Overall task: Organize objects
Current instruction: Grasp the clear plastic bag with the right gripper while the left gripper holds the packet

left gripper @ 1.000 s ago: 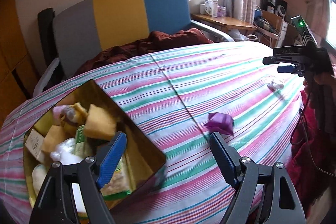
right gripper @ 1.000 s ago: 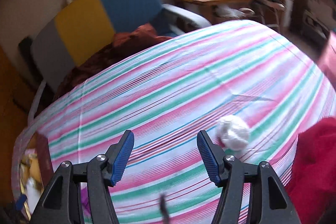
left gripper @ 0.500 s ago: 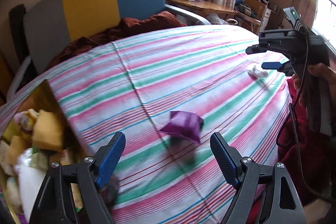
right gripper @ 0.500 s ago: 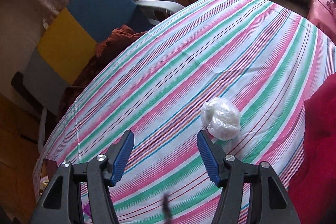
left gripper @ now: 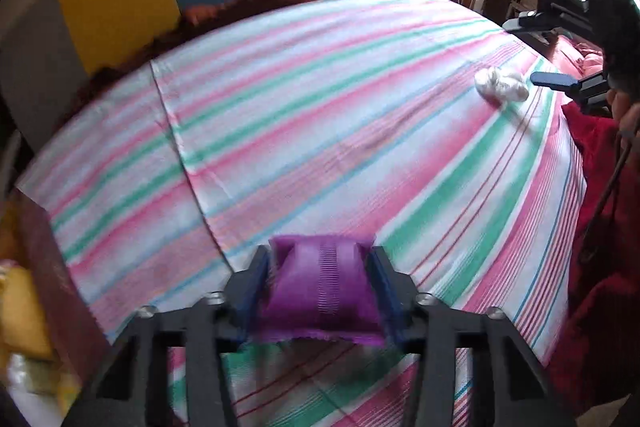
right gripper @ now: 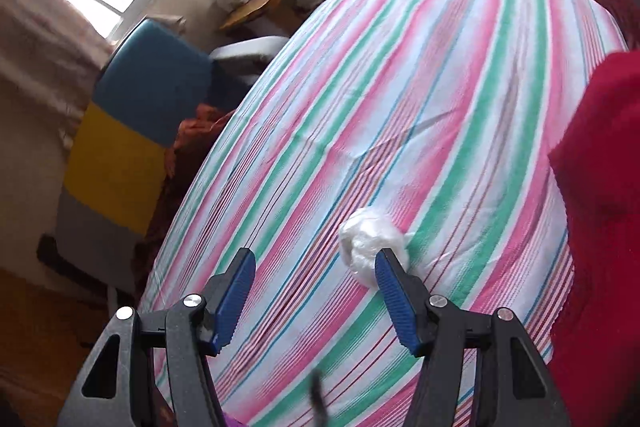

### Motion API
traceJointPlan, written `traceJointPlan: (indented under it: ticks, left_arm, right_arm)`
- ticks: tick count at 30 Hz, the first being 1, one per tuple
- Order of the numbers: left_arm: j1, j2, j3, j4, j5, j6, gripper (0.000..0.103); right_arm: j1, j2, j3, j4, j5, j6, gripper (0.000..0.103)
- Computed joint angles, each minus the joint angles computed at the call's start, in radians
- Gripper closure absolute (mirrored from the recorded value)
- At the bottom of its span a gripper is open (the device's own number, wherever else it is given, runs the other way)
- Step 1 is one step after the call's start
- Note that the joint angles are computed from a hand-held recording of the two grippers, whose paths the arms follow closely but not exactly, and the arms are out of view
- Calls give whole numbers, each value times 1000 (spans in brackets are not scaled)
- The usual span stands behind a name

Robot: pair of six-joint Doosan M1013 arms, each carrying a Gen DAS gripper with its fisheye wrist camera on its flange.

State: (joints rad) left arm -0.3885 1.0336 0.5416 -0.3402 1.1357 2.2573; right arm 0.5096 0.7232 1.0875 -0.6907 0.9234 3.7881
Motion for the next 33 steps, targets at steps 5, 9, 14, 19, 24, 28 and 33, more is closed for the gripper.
traceJointPlan:
  ticks: [5, 9, 14, 19, 24, 28, 33]
  left_arm:
    - [12, -26, 66, -63, -60, 39, 54]
    - [18, -24, 73, -105, -73, 63, 54]
    - [23, -19, 68, -133, -74, 67, 54]
    - [27, -18, 71, -155, -79, 63, 54]
    - [26, -33, 103, -163, -113, 78, 54]
    - [25, -38, 112, -158, -124, 79, 56]
    - [31, -58, 138, -169, -113, 69, 58]
  right_arm:
    - [-9, 15, -26, 76, 55, -37, 40]
    - [-12, 30, -51, 119, 96, -67, 40]
    - [-25, 46, -80, 192, 147, -125, 40]
    - [-46, 54, -77, 245, 139, -155, 40]
    - [-48, 81, -127, 255, 151, -310, 67]
    - [-44, 91, -153, 239, 169, -344, 67]
    - [-45, 87, -146, 228, 77, -405, 67]
